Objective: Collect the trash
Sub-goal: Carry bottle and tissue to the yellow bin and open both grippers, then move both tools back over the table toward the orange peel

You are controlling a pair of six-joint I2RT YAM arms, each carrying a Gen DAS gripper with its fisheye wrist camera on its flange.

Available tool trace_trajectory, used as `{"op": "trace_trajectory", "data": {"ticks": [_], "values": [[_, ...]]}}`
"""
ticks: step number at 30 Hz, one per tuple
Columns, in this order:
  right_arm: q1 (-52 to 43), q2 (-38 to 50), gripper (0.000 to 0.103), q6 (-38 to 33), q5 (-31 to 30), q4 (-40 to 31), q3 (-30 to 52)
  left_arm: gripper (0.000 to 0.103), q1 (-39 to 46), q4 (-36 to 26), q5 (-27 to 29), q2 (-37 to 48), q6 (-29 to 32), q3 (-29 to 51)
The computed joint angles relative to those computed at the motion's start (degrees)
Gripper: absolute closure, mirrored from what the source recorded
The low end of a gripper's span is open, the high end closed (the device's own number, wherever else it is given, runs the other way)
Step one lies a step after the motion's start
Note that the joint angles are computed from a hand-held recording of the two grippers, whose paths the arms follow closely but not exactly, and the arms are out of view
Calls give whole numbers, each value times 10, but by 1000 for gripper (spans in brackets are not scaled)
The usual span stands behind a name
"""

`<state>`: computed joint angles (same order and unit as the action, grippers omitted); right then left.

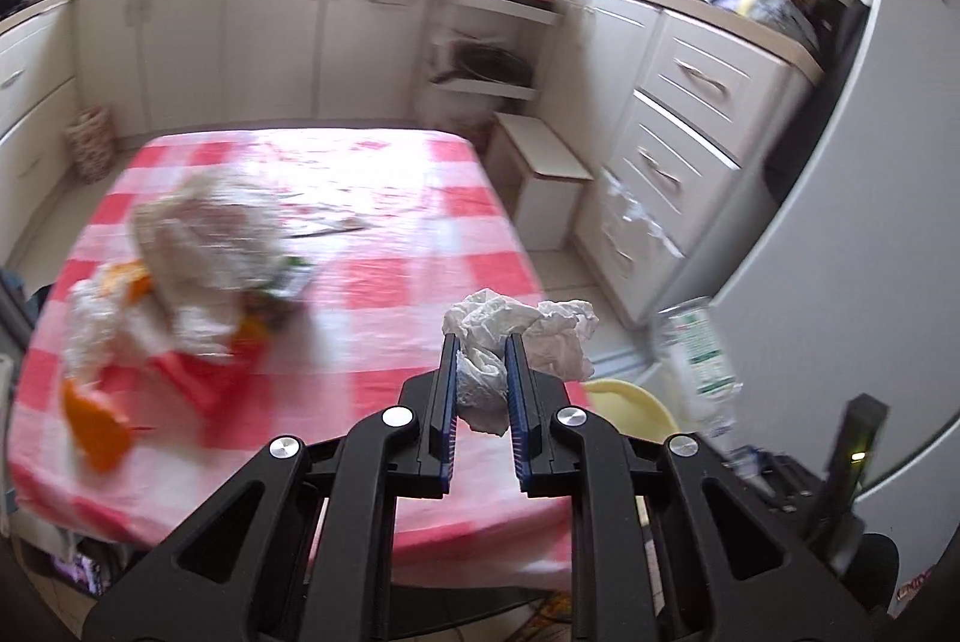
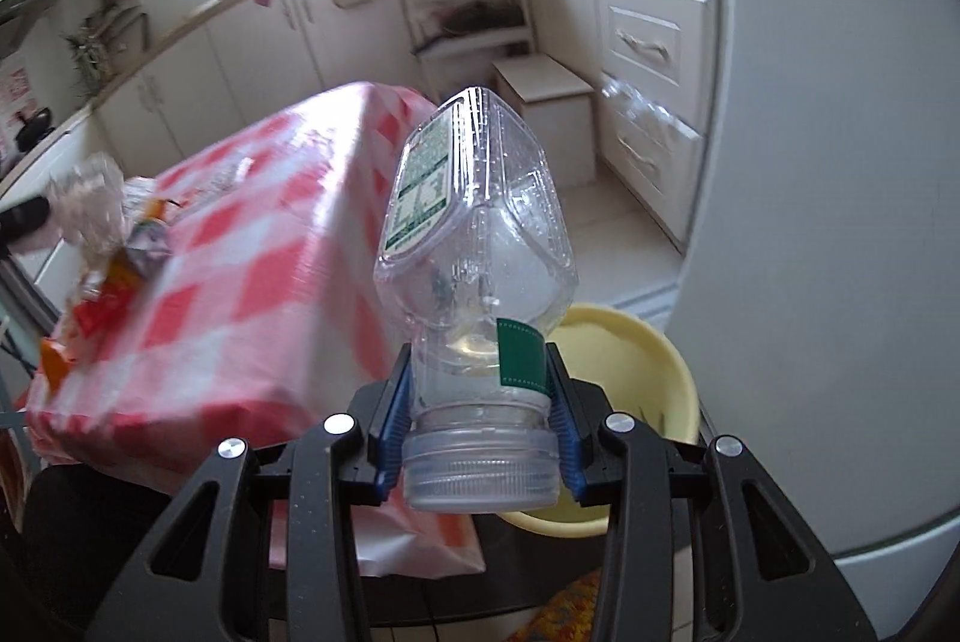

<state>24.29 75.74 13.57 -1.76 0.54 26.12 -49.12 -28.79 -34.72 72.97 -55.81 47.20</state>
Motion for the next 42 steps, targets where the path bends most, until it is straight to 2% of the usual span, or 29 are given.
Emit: {"op": "trace_trajectory", "data": {"ticks": [6, 9, 11, 14, 18, 21, 24, 25, 26, 28, 31, 35, 42], "values": [[-45, 134, 60, 2, -12, 36, 40, 89, 21, 73, 54, 137, 44, 78], [-57, 154, 50, 10, -16, 40, 50, 89, 33, 94, 81, 192, 57, 112], [-64, 129, 48, 11, -17, 37, 43, 89, 37, 102, 95, 224, 63, 134], [-77, 34, 48, 14, -24, 16, 11, 89, 44, 112, 114, 254, 71, 153], [-79, -142, 41, 16, -37, -72, -35, 89, 49, 121, 145, 300, 85, 184], [-58, -214, 38, 21, -35, -120, -53, 89, 54, 116, 182, 348, 109, 227], [-41, -198, 36, 26, -35, -109, -56, 69, 61, 85, 223, 420, 136, 301], [-37, -186, 36, 28, -34, -103, -52, 57, 62, 79, 228, 436, 140, 318], [-40, -181, 36, 28, -36, -98, -53, 53, 62, 72, 231, 452, 144, 336], [-45, -165, 36, 30, -40, -87, -52, 53, 61, 59, 233, 470, 150, 363], [-44, -152, 36, 33, -43, -79, -51, 49, 57, 62, 220, 450, 140, 349], [-20, -145, 34, 39, -39, -61, -46, 42, 41, 59, 167, 381, 112, 291], [65, -151, 30, 42, 10, -38, -41, 27, -5, 6, 22, 176, -3, 121]]}}
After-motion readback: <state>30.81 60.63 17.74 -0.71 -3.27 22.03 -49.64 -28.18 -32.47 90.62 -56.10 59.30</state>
